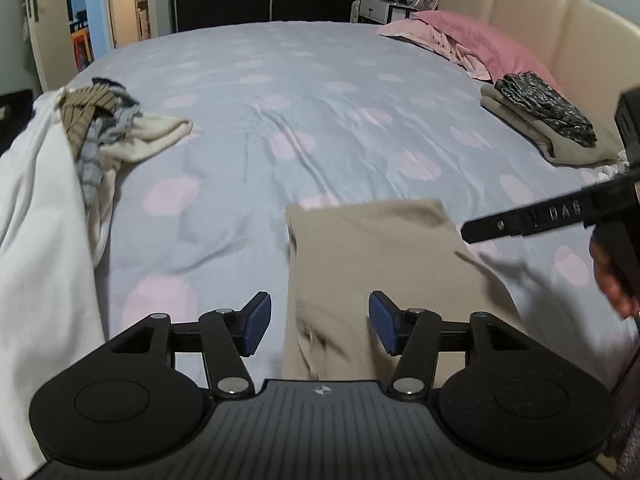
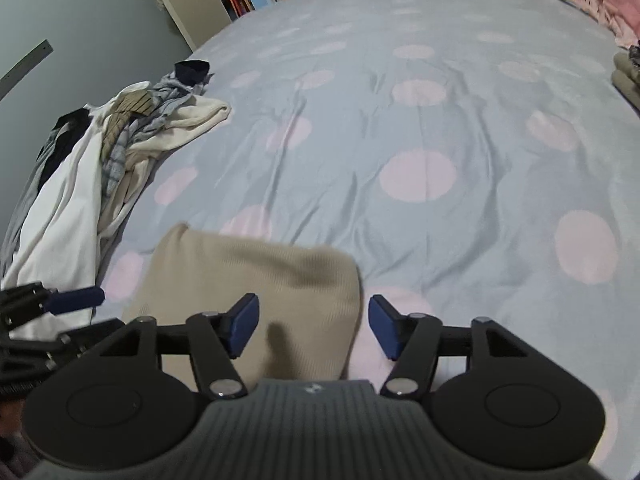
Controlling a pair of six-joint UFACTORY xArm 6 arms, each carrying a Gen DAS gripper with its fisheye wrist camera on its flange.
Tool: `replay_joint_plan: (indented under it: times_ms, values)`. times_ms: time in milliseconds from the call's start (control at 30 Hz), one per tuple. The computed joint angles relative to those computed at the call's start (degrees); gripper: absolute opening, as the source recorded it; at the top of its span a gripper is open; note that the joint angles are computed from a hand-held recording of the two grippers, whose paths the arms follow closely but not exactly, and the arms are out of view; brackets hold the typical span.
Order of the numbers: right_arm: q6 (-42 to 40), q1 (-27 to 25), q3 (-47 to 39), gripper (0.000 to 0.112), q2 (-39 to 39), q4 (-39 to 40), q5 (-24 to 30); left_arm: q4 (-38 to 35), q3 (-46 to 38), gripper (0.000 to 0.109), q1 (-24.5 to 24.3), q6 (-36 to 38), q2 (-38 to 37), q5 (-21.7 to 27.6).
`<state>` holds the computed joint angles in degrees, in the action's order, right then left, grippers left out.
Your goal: Fold clothes
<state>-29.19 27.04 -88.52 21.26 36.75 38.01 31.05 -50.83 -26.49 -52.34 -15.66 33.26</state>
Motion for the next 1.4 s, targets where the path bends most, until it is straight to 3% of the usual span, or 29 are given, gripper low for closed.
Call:
replay_joint_plan:
  times_ms: [167, 267, 333, 433, 533, 633, 767, 867, 967, 1133, 1400]
  values:
    - [-3.8, 1.8, 11.9, 0.064, -7.9, 0.3, -3.3, -0.5, 1.3, 0.05, -1.7, -1.1, -1.2, 3.0]
    - [-1.7, 3.0, 18.3, 0.067, -11.6, 3.1, -6.3, -2.3, 2.8, 0.056, -0.9, -3.9, -1.2, 1.6]
    - [1.3, 3.6, 21.7, 0.078, -13.2, 4.4, -8.4, -6.4, 4.1, 0.06, 0.2, -3.6, -1.3, -0.5]
    - [0.9, 2.8, 23.0, 0.078, -13.5, 6.9, -6.2, -15.8, 5.7, 0.068, 1.8, 0.3, -0.6, -3.0]
    - [-2.1, 1.1, 21.5, 0.079, -12.1, 9.7, -2.0, -26.4, 7.3, 0.076, 3.5, 5.7, 0.5, -6.0]
    - [-1.4, -0.3, 19.9, 0.079, -10.9, 11.4, 1.3, -29.6, 8.0, 0.076, 4.0, 7.7, 0.2, -7.0]
    - [-3.4, -0.1, 20.6, 0.079, -12.2, 12.3, 0.6, -25.2, 8.3, 0.066, 3.6, 5.9, -1.1, -8.4]
    - [-6.0, 0.0, 20.0, 0.079, -12.1, 13.2, -0.3, -23.5, 8.2, 0.067, 3.4, 5.7, -0.9, -10.8]
    - [-4.0, -1.2, 17.8, 0.08, -10.5, 13.8, 1.7, -24.4, 6.7, 0.067, 3.4, 6.7, 0.9, -9.8]
    - [1.8, -3.3, 12.3, 0.08, -6.4, 15.3, 7.5, -32.6, 6.8, 0.071, 4.1, 12.4, 2.4, -11.6]
    - [2.2, -3.2, 8.4, 0.081, -2.1, 17.3, 9.3, -46.7, 8.1, 0.076, 4.5, 25.5, 4.8, -17.3]
